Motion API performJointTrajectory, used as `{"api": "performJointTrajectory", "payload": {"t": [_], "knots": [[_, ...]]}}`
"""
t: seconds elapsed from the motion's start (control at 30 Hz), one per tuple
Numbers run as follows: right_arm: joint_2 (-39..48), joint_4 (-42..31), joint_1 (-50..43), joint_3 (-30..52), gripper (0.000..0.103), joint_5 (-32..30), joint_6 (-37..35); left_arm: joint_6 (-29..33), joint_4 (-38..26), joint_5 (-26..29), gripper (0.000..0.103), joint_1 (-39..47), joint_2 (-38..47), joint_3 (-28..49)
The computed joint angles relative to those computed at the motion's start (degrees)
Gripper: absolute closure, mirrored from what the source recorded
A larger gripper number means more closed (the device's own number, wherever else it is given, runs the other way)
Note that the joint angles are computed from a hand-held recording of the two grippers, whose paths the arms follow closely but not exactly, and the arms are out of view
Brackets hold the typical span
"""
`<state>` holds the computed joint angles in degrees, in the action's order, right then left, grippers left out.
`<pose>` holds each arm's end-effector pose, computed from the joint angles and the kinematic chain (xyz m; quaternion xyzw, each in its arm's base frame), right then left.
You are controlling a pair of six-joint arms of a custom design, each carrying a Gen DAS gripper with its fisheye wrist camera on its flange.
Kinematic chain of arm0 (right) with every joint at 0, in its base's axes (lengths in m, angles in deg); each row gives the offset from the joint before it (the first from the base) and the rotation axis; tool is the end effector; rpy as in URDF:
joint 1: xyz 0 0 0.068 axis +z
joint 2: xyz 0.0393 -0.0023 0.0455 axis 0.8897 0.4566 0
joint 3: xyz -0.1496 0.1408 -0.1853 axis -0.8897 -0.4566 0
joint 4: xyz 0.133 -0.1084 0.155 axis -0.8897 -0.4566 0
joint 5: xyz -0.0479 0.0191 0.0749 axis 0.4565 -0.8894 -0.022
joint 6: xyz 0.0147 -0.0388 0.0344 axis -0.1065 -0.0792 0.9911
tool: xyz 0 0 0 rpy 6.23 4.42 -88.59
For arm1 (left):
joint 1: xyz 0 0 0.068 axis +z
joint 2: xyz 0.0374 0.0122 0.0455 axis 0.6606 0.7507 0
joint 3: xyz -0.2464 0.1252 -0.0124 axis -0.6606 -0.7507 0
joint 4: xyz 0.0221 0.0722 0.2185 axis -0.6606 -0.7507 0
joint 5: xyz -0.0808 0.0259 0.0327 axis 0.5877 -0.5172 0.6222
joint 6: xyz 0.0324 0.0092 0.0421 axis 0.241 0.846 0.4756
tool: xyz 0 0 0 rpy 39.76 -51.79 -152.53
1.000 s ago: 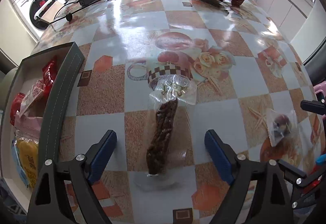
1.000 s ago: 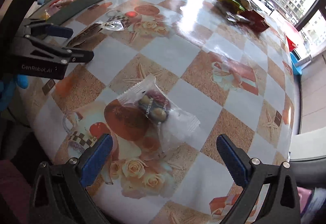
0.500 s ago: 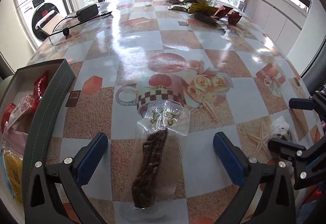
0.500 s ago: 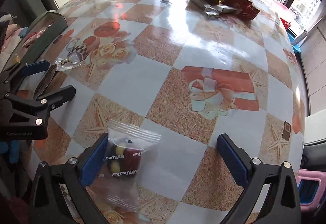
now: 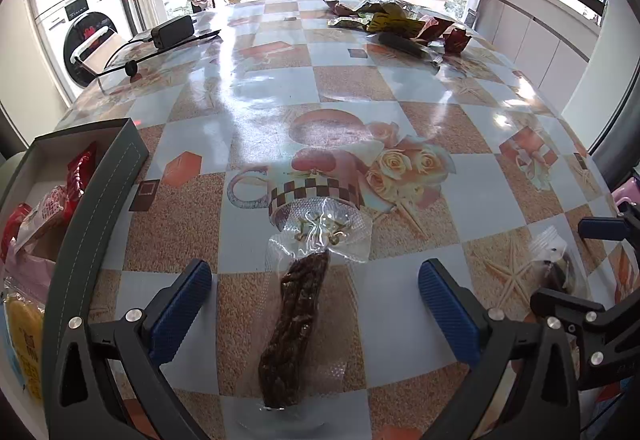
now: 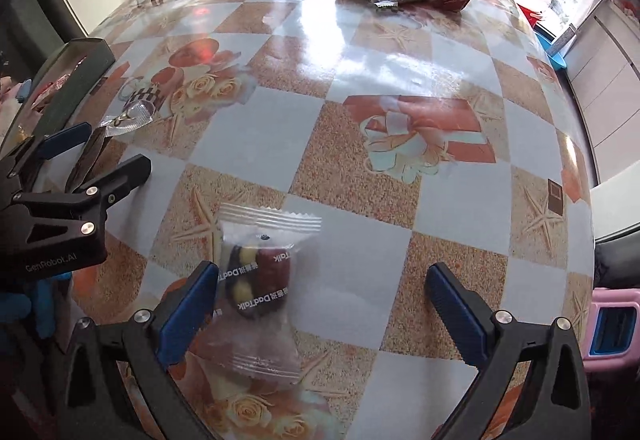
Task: Organize snacks
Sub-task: 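Grasp the dark sausage packet with left gripper while right gripper grasps the clear nut packet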
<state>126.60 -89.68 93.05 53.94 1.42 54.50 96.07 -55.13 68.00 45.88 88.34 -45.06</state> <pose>0.1862 0.1021 0.1708 -0.0029 0.9868 0.0025 0.1617 0.2341 0.0091 0.1593 0.1990 0.9370 -0.0616 0.2803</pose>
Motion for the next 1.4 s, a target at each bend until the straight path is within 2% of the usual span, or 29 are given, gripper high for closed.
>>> {"api": "performJointTrajectory", "payload": {"t": [0.2, 0.7, 1.2, 1.3, 1.4], "knots": [[-1.5, 3.4, 1.2, -2.5, 0.000, 2.0, 1.1, -0.1, 0.1, 0.0, 0.000, 0.0, 0.0, -0.1], [-2.3, 5.4, 1.6, -3.8, 0.000, 2.7, 0.4, -0.1, 0.2, -0.1, 0.000, -0.1, 0.0, -0.2], [-0.7, 2.9, -0.1, -1.6, 0.000, 0.8, -1.0, -0.2, 0.3, -0.1, 0.000, -0.1, 0.1, -0.2], [1.4, -0.7, -0.7, 1.3, 0.000, -0.3, 0.4, 0.6, -2.2, -0.6, 0.000, -0.7, -0.2, 0.7], [2.6, -3.3, 0.1, 3.2, 0.000, -1.5, 0.9, 2.9, -7.5, -0.9, 0.001, -2.5, -1.2, 2.0]]}}
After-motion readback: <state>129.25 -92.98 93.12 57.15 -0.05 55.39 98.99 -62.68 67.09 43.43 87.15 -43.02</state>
